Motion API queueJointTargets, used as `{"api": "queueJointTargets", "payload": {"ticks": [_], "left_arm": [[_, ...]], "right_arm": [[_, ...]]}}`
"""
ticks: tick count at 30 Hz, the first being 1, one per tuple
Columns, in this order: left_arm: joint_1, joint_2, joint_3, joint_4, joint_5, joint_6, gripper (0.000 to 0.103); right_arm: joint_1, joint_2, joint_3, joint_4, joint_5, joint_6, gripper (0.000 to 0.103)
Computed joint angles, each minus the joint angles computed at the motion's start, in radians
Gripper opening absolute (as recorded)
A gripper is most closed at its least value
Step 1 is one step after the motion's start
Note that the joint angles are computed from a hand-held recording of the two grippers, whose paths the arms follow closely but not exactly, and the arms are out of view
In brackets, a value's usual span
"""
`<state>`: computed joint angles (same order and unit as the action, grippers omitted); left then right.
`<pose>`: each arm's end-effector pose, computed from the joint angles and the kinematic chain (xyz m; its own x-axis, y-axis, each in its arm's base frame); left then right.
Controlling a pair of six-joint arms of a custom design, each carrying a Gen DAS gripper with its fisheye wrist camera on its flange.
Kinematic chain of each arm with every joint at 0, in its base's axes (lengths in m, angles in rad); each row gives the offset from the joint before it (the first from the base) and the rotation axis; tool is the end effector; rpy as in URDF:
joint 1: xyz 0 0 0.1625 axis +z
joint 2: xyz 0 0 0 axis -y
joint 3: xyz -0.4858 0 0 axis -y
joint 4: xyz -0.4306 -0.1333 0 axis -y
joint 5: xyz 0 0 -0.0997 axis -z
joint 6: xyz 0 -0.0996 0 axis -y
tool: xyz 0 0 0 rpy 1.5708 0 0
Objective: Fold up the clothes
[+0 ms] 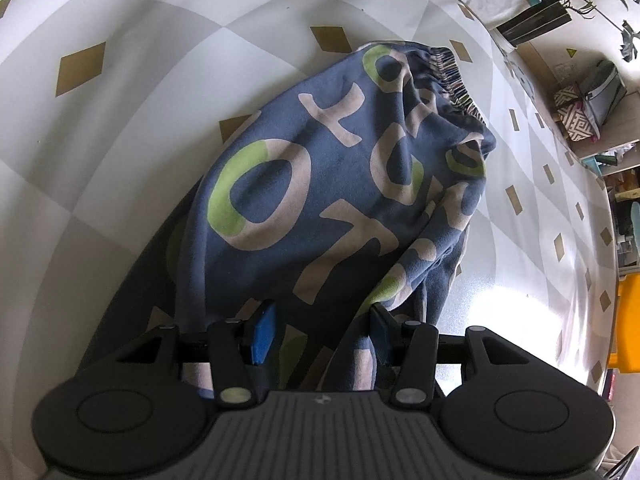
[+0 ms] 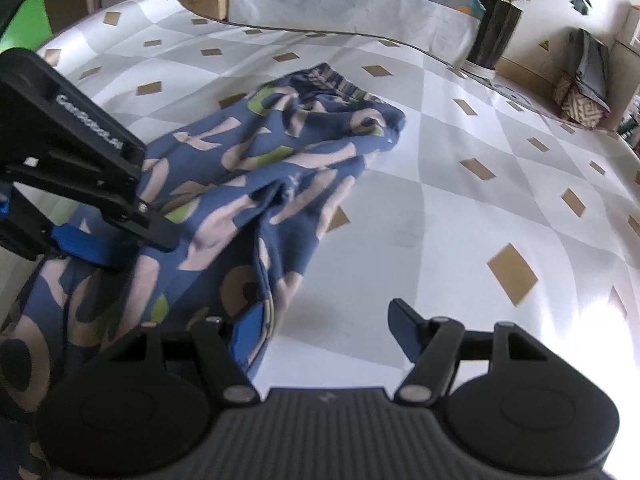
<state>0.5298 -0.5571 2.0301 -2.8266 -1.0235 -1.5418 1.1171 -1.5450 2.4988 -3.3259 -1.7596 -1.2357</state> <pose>-0.3667 -0.4293 -0.1137 -0.8520 -0.4703 -0.2301 -0.3102 0.8075 -0.5017 -0.0729 -0.4109 0.3005 -0.5589 -0.4092 0.7213 -0.6777 0.7266 -0.1129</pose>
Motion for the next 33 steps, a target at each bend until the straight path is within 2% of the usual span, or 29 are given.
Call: {"api": "queueJointTargets", "payload": {"ticks": [3, 8, 20, 26, 33], "left_arm": [[0.002, -0.001, 0.003, -0.009, -0.002, -0.004, 0.048], [0.005, -0.003, 0.007, -0.020, -0.006, -0.002, 0.048], [0.011, -0.011, 0.027, -0.061, -0.021, -0.009, 0.048], [0.014, -0.016, 0.037, -0.078, -0.029, -0.009, 0.048], [0.016, -0.020, 0.041, -0.084, -0.034, -0.005, 0.048]], "right_arm": [[0.003, 0.021, 0.000, -0.022, 0.005, -0.013, 0.066], [0.014, 0.049, -0.010, -0.009, 0.000, 0.035, 0.066], [0.020, 0.161, -0.014, -0.211, 0.060, 0.060, 0.068], [0.012, 0.211, -0.013, -0.316, 0.107, 0.022, 0.068], [0.012, 0.270, -0.019, -0.434, 0.145, -0.063, 0.068]]}}
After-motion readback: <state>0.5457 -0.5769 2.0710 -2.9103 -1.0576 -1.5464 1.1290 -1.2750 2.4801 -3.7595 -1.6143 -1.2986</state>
